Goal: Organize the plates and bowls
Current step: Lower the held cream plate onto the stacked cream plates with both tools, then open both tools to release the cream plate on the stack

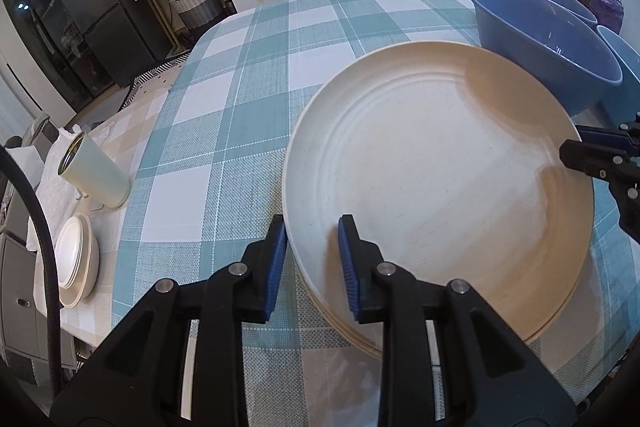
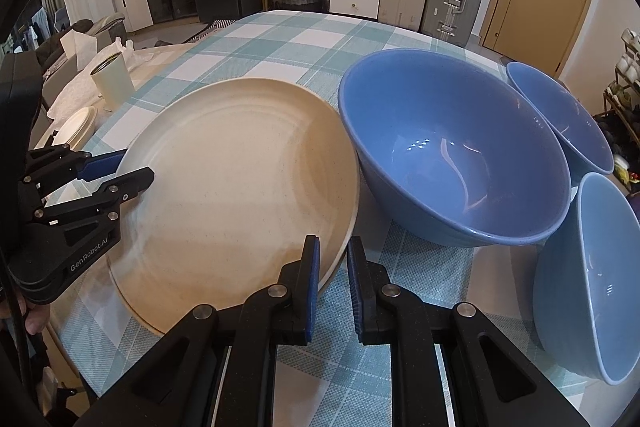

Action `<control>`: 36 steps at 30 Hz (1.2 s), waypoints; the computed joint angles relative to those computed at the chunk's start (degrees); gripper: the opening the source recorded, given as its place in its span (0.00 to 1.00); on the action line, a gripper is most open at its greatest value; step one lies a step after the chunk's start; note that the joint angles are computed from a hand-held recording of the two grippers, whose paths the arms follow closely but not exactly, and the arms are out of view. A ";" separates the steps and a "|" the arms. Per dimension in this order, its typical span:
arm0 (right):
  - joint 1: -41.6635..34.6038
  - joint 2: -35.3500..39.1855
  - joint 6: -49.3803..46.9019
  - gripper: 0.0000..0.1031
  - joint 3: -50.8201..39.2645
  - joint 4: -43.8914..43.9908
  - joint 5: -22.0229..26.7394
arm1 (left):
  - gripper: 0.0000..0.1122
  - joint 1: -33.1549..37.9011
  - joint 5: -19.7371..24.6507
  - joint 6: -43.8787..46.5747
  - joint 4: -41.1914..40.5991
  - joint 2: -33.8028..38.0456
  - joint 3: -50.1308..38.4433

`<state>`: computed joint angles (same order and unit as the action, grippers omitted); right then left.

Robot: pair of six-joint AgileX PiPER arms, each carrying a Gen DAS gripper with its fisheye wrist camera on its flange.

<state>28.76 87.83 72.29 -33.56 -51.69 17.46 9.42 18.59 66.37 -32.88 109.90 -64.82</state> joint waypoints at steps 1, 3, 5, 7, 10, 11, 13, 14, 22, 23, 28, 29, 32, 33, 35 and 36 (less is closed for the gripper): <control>-0.27 0.00 -1.00 0.14 -0.06 0.91 -0.25 | 0.20 0.12 0.53 -0.27 0.25 0.07 -0.26; -0.53 -0.30 -2.13 0.14 0.04 1.87 -0.39 | 0.20 0.29 1.16 -0.71 0.70 0.10 -0.48; -0.56 -0.22 -2.57 0.14 -0.02 2.15 -0.37 | 0.20 0.32 1.21 -0.69 1.03 0.05 -0.40; -0.60 -0.32 -2.72 0.14 0.13 2.20 -0.48 | 0.20 0.17 0.93 -0.65 1.41 0.15 -0.40; -0.80 -0.71 -3.69 0.16 0.30 3.13 -0.80 | 0.23 0.52 1.79 0.64 0.42 0.28 -0.58; -0.86 -0.76 -3.60 0.16 0.40 3.03 -0.98 | 0.24 0.65 2.41 0.58 0.17 0.43 -0.93; -0.86 -0.89 -3.44 0.16 0.59 2.97 -1.16 | 0.29 0.63 3.37 -0.22 0.63 0.68 -1.59; -0.86 -0.96 -3.60 0.16 0.62 3.14 -1.12 | 0.30 0.69 3.98 0.06 0.25 0.80 -1.87; -1.43 -1.15 -7.31 0.17 1.03 5.86 -1.76 | 0.39 1.01 6.31 0.19 -0.91 1.08 -2.63; -1.75 -1.36 -9.53 0.19 1.11 7.95 -2.23 | 0.42 1.28 7.54 0.41 -1.27 1.27 -3.17; -2.70 -3.35 -18.53 0.44 2.37 16.55 -4.98 | 0.62 3.09 13.80 3.92 -6.13 1.21 -5.00; -2.65 -3.78 -20.59 0.51 2.50 18.32 -5.16 | 0.66 3.46 14.68 5.07 -7.44 0.94 -5.02; -1.46 -4.42 -21.21 0.60 2.34 18.89 -4.59 | 0.68 4.27 16.10 8.35 -10.66 -0.19 -4.46; -0.78 -4.50 -19.66 0.67 2.21 17.50 -4.08 | 0.69 4.52 16.88 8.71 -11.03 -0.34 -4.57; -0.10 -4.63 -19.28 0.75 2.07 17.07 -3.86 | 0.72 4.97 18.52 7.92 -10.64 -0.24 -5.19; 0.35 -4.68 -18.71 0.77 1.96 16.52 -3.61 | 0.73 5.20 19.15 7.51 -10.49 -0.13 -5.54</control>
<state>29.11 83.15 53.57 -31.60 -35.17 13.85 14.62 37.74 73.88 -43.37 109.77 -70.35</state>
